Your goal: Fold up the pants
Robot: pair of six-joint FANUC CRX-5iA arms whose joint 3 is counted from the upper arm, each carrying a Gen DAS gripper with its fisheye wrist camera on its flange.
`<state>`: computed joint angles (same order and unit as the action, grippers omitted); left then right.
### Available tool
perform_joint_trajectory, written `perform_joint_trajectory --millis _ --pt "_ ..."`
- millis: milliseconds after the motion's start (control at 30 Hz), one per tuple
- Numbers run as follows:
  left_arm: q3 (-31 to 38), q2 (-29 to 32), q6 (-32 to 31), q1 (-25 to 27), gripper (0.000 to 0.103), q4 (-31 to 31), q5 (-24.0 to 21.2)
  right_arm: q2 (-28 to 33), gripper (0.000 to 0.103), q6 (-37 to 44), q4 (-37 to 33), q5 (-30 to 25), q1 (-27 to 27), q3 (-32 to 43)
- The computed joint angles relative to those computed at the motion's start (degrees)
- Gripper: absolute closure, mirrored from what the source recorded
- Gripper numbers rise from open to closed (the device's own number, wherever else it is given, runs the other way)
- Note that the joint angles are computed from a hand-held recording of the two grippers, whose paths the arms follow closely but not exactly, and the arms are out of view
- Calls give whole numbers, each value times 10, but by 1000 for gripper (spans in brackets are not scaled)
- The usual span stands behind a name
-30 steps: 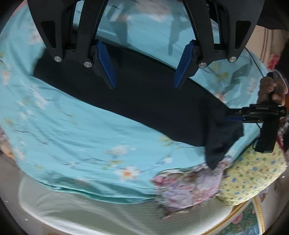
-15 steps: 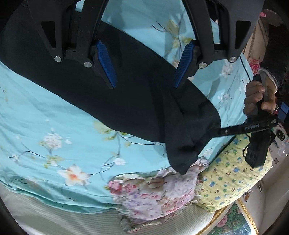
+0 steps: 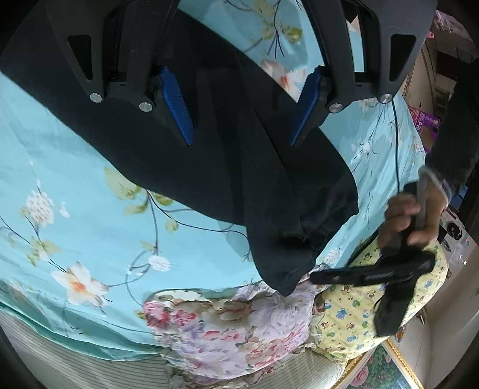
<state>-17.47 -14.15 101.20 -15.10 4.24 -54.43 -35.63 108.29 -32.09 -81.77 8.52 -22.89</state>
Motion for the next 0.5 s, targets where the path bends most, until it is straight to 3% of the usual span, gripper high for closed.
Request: perform_joint_trajectory --millis 200,267,333,367,433,467,500 --pt "-10 50 -131 56 30 107 -9 23 36 -20 1 18 39 5" --pt "-13 59 -147 64 30 124 -9 30 36 -25 1 23 48 5" --pt "-23 64 -166 71 39 147 -4 38 37 -29 2 28 57 5" --pt "-29 63 -174 73 53 157 -1 39 40 -34 8 34 66 2" --pt "-36 58 -179 71 73 161 6 39 61 -38 17 41 78 1" --pt "-36 55 -174 67 83 152 9 40 66 -38 17 42 80 2" --pt "-40 45 -171 63 86 146 16 40 79 -38 18 44 82 2"
